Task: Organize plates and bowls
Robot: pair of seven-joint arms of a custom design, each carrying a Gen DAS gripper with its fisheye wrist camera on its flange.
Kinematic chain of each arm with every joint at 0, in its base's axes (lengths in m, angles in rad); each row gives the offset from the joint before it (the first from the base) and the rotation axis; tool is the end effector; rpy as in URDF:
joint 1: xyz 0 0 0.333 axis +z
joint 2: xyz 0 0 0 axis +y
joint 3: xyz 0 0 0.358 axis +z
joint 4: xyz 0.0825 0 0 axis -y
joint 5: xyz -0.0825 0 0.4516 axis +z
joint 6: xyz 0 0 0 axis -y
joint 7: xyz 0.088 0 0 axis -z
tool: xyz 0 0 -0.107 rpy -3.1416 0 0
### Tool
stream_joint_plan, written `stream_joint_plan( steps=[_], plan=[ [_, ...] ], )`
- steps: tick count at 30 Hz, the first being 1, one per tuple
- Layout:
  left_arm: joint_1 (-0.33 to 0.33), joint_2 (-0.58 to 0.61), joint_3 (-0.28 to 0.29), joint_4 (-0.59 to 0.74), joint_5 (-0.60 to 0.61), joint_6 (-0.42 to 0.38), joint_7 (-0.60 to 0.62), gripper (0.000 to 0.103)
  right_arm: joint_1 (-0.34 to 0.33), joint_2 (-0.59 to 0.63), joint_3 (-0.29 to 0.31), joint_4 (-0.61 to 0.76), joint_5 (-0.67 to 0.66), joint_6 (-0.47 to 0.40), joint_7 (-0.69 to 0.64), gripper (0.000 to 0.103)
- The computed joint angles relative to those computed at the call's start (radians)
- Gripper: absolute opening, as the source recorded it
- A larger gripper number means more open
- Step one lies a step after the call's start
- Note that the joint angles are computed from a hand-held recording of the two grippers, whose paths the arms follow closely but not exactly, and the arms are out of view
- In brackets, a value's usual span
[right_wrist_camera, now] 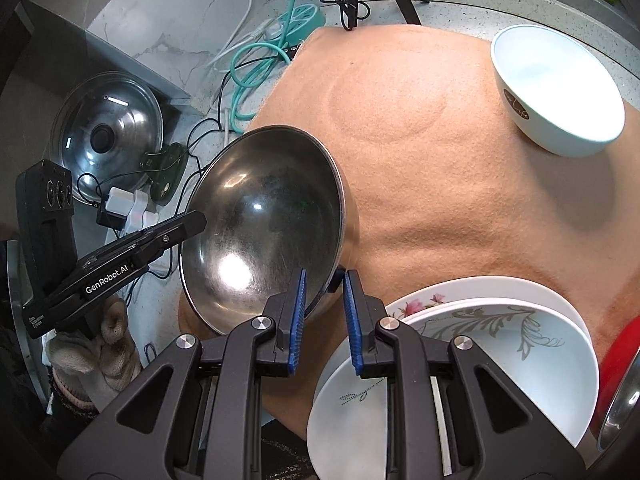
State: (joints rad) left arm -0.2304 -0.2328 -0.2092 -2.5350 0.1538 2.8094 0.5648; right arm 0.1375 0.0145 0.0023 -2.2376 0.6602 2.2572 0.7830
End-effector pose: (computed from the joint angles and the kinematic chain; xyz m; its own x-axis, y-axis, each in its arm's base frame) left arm 0.4651 -0.2277 0.4060 0.3355 -0.8905 0.3073 -0.8119 -0.4388 -0.3850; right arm 0.5745 0.0976 0.3673 0.4892 -0.7720 -0.4058 -0.8712 -0.4111 -0.2683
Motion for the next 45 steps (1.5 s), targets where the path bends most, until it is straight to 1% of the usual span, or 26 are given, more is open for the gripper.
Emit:
stream_joint_plan(
  steps=[8, 13, 20, 23, 25, 29, 31, 34, 36, 38, 40, 42, 43, 45],
  plan=[
    [-0.006, -0.002, 0.004, 0.0, -0.013, -0.006, 0.008, 0.011, 0.003, -0.004, 0.002, -0.002, -0.016, 0.008, -0.001, 0.02],
    [0.007, -0.016, -0.005, -0.003, 0.01, -0.004, -0.019, 0.011, 0.0, -0.011, -0.002, -0.006, -0.005, 0.015, -0.008, 0.02],
    [0.043, -0.048, -0.033, 0.002, 0.094, 0.0, -0.097, 0.011, -0.013, -0.033, -0.015, -0.011, 0.03, 0.008, -0.024, 0.02],
    [0.047, -0.052, -0.04, 0.013, 0.124, 0.011, -0.119, 0.011, -0.026, -0.056, -0.027, -0.022, 0.055, 0.005, -0.038, 0.02],
    [0.042, -0.045, -0.042, 0.027, 0.137, 0.023, -0.12, 0.011, -0.035, -0.072, -0.037, -0.03, 0.07, -0.001, -0.045, 0.021],
    [0.008, -0.007, -0.037, 0.072, 0.131, 0.059, -0.077, 0.011, -0.057, -0.12, -0.06, -0.058, 0.103, -0.003, -0.07, 0.021],
    [-0.02, 0.02, -0.027, 0.097, 0.104, 0.083, -0.034, 0.011, -0.069, -0.15, -0.073, -0.078, 0.11, 0.006, -0.08, 0.021],
    [-0.074, 0.073, -0.007, 0.142, 0.023, 0.118, 0.07, 0.011, -0.089, -0.197, -0.096, -0.109, 0.12, 0.027, -0.088, 0.021],
    [-0.116, 0.118, 0.007, 0.183, -0.065, 0.13, 0.176, 0.011, -0.102, -0.216, -0.11, -0.119, 0.122, 0.036, -0.085, 0.022],
    [-0.148, 0.164, 0.008, 0.227, -0.17, 0.136, 0.297, 0.011, -0.121, -0.236, -0.126, -0.131, 0.121, 0.05, -0.073, 0.022],
    [-0.156, 0.21, -0.009, 0.273, -0.26, 0.131, 0.405, 0.011, -0.138, -0.248, -0.138, -0.138, 0.115, 0.066, -0.06, 0.024],
    [-0.152, 0.261, -0.042, 0.326, -0.38, 0.121, 0.536, 0.011, -0.16, -0.254, -0.152, -0.144, 0.108, 0.097, -0.045, 0.027],
    [-0.144, 0.28, -0.06, 0.348, -0.407, 0.115, 0.572, 0.011, -0.171, -0.253, -0.158, -0.145, 0.104, 0.111, -0.034, 0.028],
    [-0.133, 0.324, -0.09, 0.398, -0.411, 0.099, 0.605, 0.011, -0.189, -0.245, -0.168, -0.142, 0.095, 0.13, -0.012, 0.028]
  ],
)
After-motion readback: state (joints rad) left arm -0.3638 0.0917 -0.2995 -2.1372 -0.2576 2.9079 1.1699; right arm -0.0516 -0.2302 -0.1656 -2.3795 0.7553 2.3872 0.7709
